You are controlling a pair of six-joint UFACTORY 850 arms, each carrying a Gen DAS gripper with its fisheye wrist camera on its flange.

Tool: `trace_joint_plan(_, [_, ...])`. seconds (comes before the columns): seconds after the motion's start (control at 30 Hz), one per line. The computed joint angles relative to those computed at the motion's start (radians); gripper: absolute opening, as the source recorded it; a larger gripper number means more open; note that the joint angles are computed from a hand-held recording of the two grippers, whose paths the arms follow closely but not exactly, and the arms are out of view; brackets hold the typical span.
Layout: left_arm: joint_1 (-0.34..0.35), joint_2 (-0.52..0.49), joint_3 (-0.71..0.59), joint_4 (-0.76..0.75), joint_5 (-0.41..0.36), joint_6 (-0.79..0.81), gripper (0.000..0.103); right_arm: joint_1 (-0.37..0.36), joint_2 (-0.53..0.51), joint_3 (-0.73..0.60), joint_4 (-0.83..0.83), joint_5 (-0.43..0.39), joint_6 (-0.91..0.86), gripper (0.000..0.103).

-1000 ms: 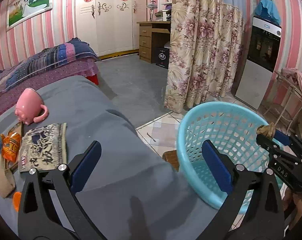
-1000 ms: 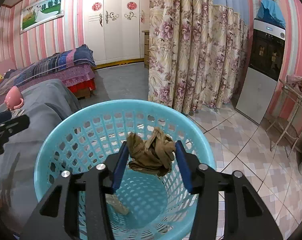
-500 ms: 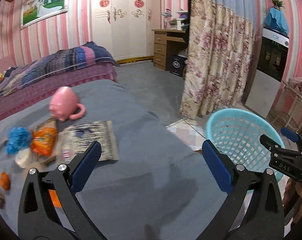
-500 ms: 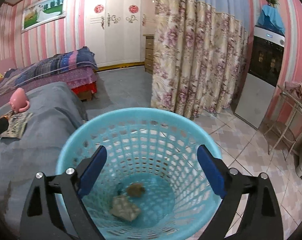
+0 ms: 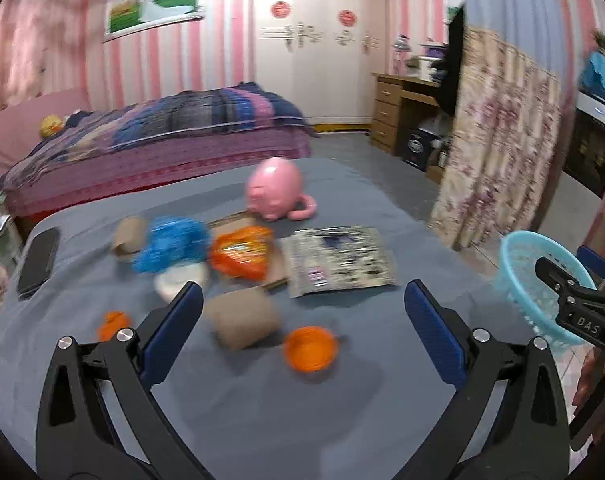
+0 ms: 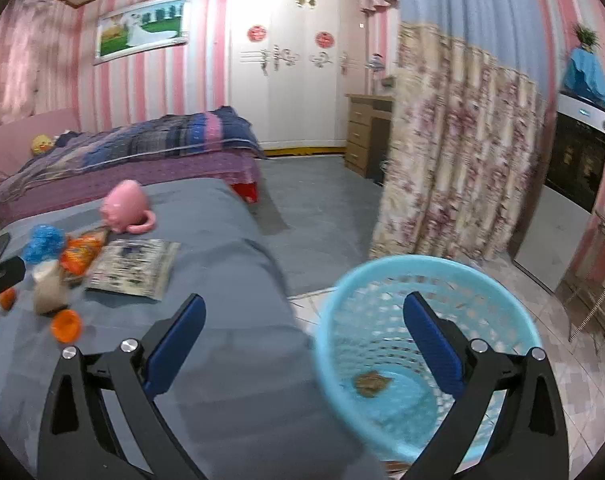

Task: Collect trash
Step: 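Grasp the crumpled brown paper with the left gripper while the right gripper grasps the orange cap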

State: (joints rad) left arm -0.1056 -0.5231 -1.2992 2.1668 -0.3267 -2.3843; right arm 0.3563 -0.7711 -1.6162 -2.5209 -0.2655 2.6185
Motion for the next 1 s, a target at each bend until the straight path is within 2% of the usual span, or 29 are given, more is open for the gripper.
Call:
trace_joint_plan(0.17, [0.054,0.055,0.089,0.040,-0.021,-0.071,0.098,0.058,-0.005,-0.015,-0.020,0.008,0.013,0.097])
trace_joint_plan(0.33, [0.109,0.093,0.167,0.038,-0.045,-0.082,0.098,0.110,-0.021,-0.038,-0.058,0.026,0.071,0.097])
trace_joint_plan(0.5, [0.155,0.124,0.232,0.060,-0.068,-0.089,0.098,0.152,-0.038,-0.049,-0.050,0.032,0.050,0.097])
trace_joint_plan(0.77, [0.233,0.098,0.268,0.132,-0.029,-0.164,0.098,0.186,-0.083,-0.077,0.049,0.047,-0.099,0.097])
trace_joint_plan(0.83, [0.251,0.083,0.262,0.164,-0.001,-0.202,0.098,0.187,-0.097,-0.092,0.113,0.059,-0.167,0.097])
trace_joint_plan(0.93, [0.282,0.069,0.245,0.289,0.073,-0.347,0.097,0.183,-0.110,-0.107,0.145,0.078,-0.193,0.097])
trace_joint_plan(1.0, [0.293,0.058,0.228,0.276,0.094,-0.334,0.097,0.180,-0.119,-0.118,0.164,0.095,-0.209,0.097])
